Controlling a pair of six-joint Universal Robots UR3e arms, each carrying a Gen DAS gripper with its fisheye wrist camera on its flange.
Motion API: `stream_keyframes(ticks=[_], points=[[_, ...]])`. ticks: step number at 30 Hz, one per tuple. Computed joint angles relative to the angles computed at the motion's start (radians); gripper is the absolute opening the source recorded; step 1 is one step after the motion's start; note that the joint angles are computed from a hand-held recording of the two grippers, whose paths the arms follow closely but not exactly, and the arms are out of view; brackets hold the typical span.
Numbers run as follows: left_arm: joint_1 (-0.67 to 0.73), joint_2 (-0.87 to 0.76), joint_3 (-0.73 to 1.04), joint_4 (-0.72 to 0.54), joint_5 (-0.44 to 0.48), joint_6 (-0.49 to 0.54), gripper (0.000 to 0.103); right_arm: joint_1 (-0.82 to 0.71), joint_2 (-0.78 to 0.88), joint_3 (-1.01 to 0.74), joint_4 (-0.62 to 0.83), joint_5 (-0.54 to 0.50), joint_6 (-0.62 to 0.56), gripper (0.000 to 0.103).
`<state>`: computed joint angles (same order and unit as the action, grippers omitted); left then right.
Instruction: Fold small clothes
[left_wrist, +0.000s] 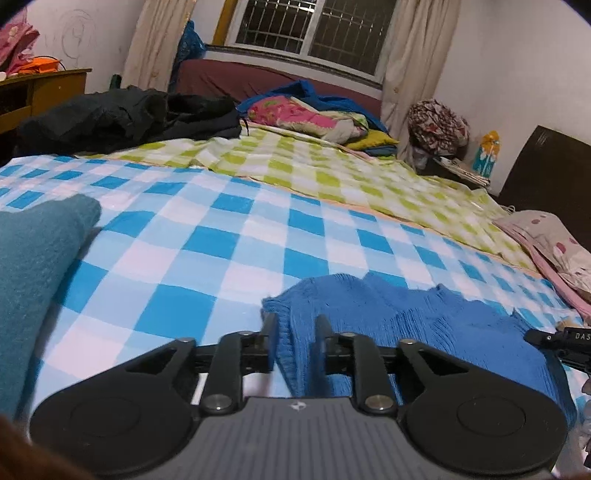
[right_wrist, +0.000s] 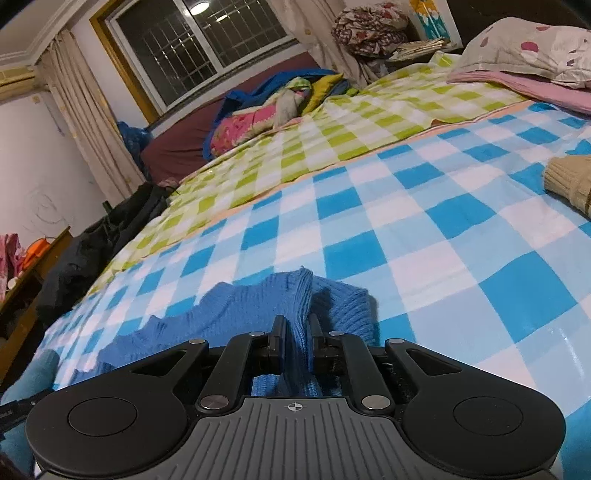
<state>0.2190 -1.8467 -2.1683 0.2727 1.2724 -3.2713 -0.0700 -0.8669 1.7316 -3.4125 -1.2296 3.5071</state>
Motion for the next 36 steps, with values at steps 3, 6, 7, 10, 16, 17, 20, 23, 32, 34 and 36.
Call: stream_keyframes(ticks=[3,6,7,10,16,17,20,23,32,34,36], points=[[-0.012,-0.019,0.027,-0.036,-0.002,0.013,0.035,0.000,0.002,0.006,-0.008,0.006,0.010,0.014],[-0.036,-0.055,0.079,-0.075,0.038,0.017,0.038,-0.011,0.004,0.007,0.003,0.020,0.013,0.015],[-0.040,-0.065,0.097,-0.095,0.045,0.016,0.038,-0.015,0.004,0.006,0.012,0.029,0.014,0.015],[-0.060,-0.086,0.133,-0.109,0.075,0.003,0.031,-0.018,0.006,0.004,0.020,0.040,0.009,0.015],[-0.044,-0.028,0.101,-0.080,0.039,0.018,0.011,-0.021,-0.020,0.028,0.001,0.059,-0.024,0.010],[-0.035,-0.014,0.095,-0.071,0.025,0.012,0.011,-0.027,-0.031,0.042,-0.018,0.071,-0.021,0.010],[-0.013,0.018,0.090,-0.036,-0.005,-0.021,0.011,-0.046,-0.074,0.085,-0.092,0.113,0.013,0.010],[0.003,0.024,0.094,0.026,-0.026,-0.052,0.011,-0.056,-0.107,0.113,-0.183,0.140,0.059,0.009],[-0.077,-0.157,0.178,-0.045,0.144,0.007,0.011,-0.015,0.014,0.027,-0.063,-0.037,0.070,0.009],[-0.095,-0.164,0.160,-0.020,0.170,0.025,0.012,-0.013,0.030,0.018,-0.047,-0.044,0.056,0.010],[-0.102,-0.156,0.152,-0.013,0.182,0.040,0.012,-0.007,0.026,0.008,-0.039,-0.053,0.028,0.012]])
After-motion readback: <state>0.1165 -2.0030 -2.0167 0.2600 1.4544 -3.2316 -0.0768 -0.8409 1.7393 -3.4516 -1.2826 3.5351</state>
